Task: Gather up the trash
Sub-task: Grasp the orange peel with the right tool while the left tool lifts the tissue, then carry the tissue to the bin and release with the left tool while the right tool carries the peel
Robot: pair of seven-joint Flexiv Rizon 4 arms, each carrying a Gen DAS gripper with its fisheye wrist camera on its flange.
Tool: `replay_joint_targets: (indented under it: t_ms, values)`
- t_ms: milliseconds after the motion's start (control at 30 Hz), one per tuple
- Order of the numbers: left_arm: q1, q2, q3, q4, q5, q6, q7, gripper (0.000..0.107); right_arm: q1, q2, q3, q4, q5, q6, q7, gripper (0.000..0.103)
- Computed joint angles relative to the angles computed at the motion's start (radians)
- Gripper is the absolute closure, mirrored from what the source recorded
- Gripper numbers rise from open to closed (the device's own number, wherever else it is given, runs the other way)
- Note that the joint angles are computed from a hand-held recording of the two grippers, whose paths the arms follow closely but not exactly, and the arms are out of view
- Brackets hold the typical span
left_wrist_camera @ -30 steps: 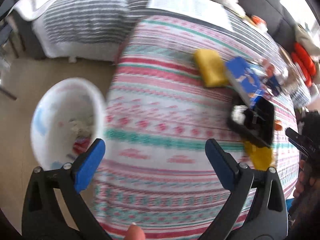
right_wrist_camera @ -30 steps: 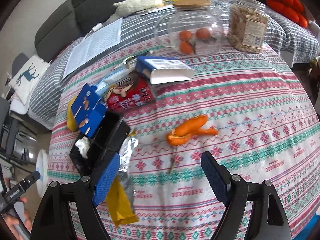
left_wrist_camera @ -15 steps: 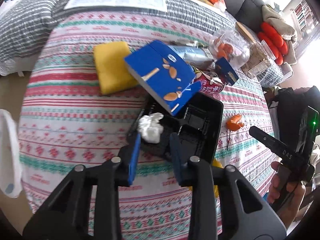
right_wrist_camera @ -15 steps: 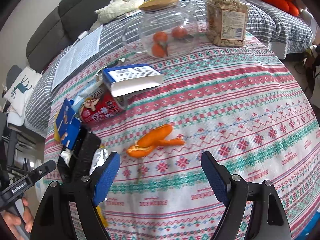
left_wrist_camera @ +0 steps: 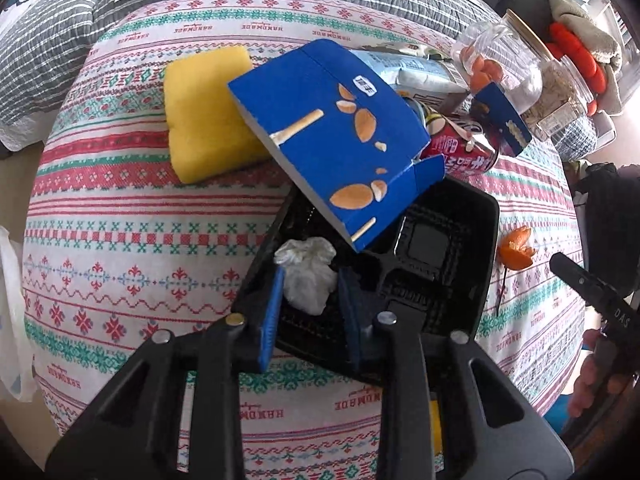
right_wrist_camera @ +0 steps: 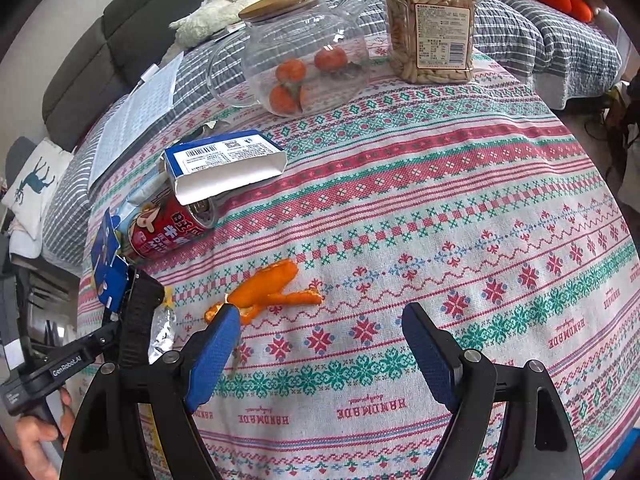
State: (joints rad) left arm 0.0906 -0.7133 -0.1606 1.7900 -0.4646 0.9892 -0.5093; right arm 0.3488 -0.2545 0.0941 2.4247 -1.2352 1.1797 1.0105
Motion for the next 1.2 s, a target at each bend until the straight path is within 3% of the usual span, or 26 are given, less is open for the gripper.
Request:
replay_joint_targets:
  t_ms: [67,100,600,767,867,1000,1100,1133,1200]
  values:
    - [-0.002,0.001,-0.002,0.004,-0.002,0.014,-0.001,0.085,0.001,0.0,0.002,-0.002,0.005,-0.004,-0.005,0.019]
    - [0.005,0.007,-0.014,0.015,-0.015,0.027,0.008,0.099,0.001,-0.002,0.0,-0.002,0.001,0.0,-0.002,0.018]
    - [0.089,0.083,-0.079,0.07,-0.231,-0.003,0.154,0.099,-0.04,-0.096,-0.046,-0.073,-0.123,0.103,0.083,0.019]
    - [0.079,0.095,-0.061,0.076,-0.271,-0.001,0.195,0.099,-0.02,-0.128,-0.041,-0.101,-0.013,0.068,-0.018,0.019]
    - [0.073,0.093,-0.048,0.07,-0.279,0.002,0.2,0.099,0.02,-0.144,-0.014,-0.136,0.15,-0.019,-0.177,0.023]
    - [0.073,0.09,-0.034,0.062,-0.277,-0.002,0.194,0.099,0.071,-0.165,-0.034,-0.175,0.205,-0.035,-0.29,0.052]
    - [0.081,0.093,-0.029,0.059,-0.28,-0.005,0.196,0.099,0.091,-0.167,-0.089,-0.168,0.129,0.055,-0.253,0.087]
    - [0.085,0.094,-0.027,0.058,-0.282,-0.007,0.198,0.099,0.093,-0.165,-0.086,-0.169,0.14,0.054,-0.257,0.087]
    - [0.094,0.099,-0.025,0.059,-0.288,-0.011,0.203,0.099,0.111,-0.145,-0.046,-0.186,0.246,-0.053,-0.34,0.088]
